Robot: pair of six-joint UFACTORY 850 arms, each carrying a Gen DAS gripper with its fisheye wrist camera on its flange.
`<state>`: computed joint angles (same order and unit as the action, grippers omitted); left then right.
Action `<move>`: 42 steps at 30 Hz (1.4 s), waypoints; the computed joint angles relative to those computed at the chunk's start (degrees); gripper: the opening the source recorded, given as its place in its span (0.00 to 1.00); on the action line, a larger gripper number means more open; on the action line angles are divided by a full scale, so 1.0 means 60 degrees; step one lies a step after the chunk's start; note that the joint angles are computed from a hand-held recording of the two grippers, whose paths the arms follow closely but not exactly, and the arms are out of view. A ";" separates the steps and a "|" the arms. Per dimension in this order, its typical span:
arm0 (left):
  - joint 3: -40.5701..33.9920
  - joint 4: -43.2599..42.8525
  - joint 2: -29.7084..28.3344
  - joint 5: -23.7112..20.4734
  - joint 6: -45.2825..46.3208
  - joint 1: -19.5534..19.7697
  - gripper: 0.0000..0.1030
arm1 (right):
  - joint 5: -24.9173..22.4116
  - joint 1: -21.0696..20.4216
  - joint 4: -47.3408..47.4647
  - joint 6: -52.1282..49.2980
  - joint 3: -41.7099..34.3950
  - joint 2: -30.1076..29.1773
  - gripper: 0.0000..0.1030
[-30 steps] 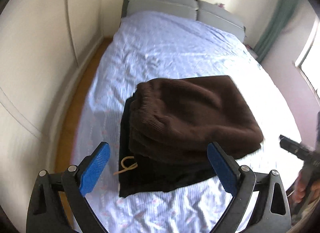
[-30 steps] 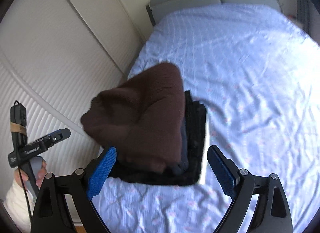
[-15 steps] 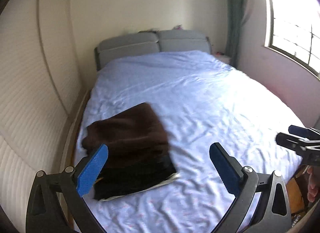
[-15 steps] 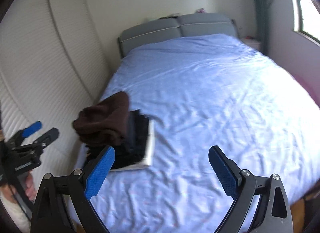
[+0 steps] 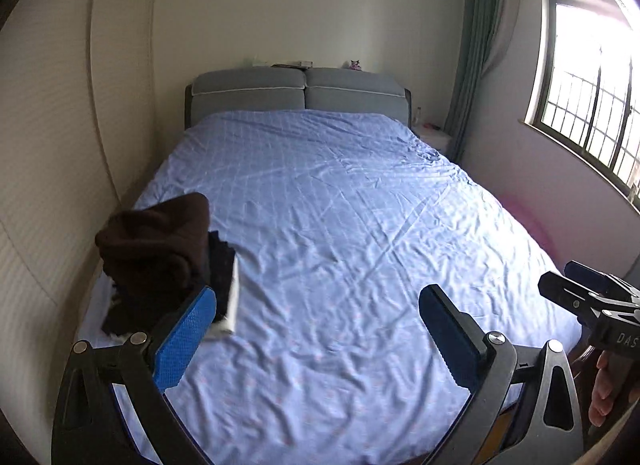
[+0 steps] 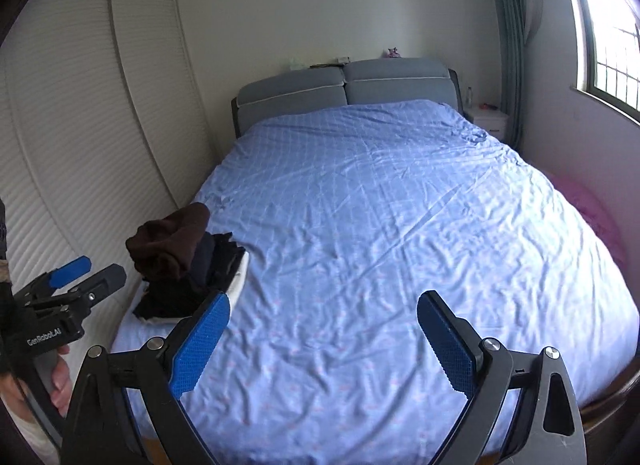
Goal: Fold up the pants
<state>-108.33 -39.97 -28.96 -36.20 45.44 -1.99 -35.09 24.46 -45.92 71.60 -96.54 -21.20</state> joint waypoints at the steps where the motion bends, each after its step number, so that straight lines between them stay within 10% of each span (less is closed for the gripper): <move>1: 0.0325 0.0006 0.0242 0.0161 -0.0069 -0.0101 1.00 | 0.0171 -0.0088 0.0018 -0.0116 0.0377 0.0320 0.93; 17: 0.2810 0.0865 0.2438 0.1347 -0.1112 -0.1385 1.00 | 0.1050 -0.0536 -0.0911 0.0921 0.3471 0.3073 0.93; 42: 0.3291 -0.0024 0.2896 0.1480 -0.0304 -0.1347 1.00 | 0.0799 -0.0361 -0.1355 0.1196 0.3835 0.3483 0.93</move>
